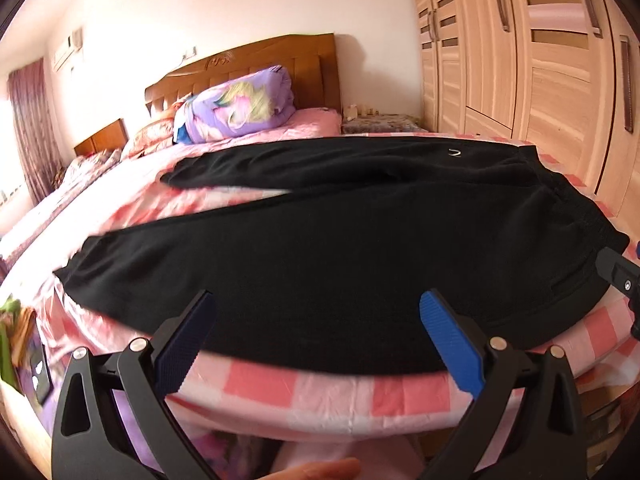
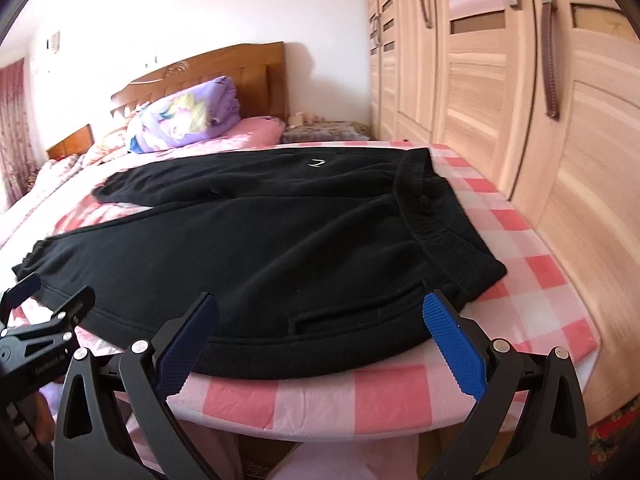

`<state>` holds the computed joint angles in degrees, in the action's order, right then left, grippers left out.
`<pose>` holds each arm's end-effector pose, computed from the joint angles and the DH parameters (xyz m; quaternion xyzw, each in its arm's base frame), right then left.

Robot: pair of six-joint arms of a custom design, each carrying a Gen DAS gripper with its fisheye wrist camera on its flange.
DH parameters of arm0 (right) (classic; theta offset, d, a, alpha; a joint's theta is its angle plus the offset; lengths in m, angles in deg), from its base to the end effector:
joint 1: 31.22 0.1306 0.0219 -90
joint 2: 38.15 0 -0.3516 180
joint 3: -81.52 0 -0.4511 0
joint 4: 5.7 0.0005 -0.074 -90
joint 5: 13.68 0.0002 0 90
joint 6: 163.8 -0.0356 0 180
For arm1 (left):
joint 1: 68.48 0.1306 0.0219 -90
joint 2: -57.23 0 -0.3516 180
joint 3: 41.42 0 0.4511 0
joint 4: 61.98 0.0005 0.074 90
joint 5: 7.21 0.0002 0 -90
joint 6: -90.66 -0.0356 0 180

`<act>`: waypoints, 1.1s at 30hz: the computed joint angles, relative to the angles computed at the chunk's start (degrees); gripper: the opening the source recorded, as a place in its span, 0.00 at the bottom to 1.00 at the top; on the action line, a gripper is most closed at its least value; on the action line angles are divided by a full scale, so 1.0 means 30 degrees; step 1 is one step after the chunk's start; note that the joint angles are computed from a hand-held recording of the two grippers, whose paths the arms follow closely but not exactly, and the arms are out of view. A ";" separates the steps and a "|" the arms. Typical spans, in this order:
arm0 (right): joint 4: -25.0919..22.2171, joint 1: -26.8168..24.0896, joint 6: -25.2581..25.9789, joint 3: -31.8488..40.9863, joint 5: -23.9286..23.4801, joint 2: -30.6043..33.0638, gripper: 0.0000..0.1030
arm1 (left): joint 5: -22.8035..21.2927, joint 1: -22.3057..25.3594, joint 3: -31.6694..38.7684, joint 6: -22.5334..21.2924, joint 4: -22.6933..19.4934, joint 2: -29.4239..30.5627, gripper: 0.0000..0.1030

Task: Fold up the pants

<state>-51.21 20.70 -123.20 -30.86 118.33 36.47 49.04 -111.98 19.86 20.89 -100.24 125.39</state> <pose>0.2889 0.3293 0.3348 0.0957 0.8864 0.0168 0.4527 0.3120 -0.2695 0.3294 0.0699 0.8887 0.0351 0.4518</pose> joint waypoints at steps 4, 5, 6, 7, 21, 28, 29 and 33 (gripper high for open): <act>0.2204 -0.1364 0.1840 -0.0437 -0.1680 -0.0948 0.96 | 0.1402 0.1030 0.1097 -0.1022 -0.0532 0.0874 0.99; 0.2473 -0.1760 0.2354 -0.0334 -0.1999 -0.1032 0.96 | 0.1420 0.1244 0.1293 -0.1081 -0.0523 0.1023 0.99; 0.2674 -0.2433 0.3124 -0.0021 -0.2652 -0.1000 0.96 | 0.1934 0.1578 0.1532 -0.1276 -0.0439 0.1173 0.99; 0.2499 -0.2973 0.3755 0.0411 -0.3179 -0.0786 0.96 | 0.2736 0.1912 0.1793 -0.1750 -0.0317 0.1371 0.99; -0.1262 -1.1743 1.3224 1.2276 -1.2407 1.0054 0.96 | 1.3655 0.7184 1.3837 -0.8182 -0.4540 1.2104 0.99; -0.4880 -1.2886 1.6260 2.0494 -1.5341 1.6969 0.96 | 1.4368 0.8127 2.3222 -0.6174 -0.8081 1.9033 0.99; -0.5264 -1.2865 1.6644 2.1340 -1.5380 1.7660 0.96 | 1.4020 0.8127 2.4454 -0.5999 -0.8476 1.9886 0.99; -0.7700 -1.2842 1.8427 2.6019 -1.5897 2.1120 0.89 | 1.2123 0.8148 3.0532 -0.5008 -1.1214 2.3852 0.99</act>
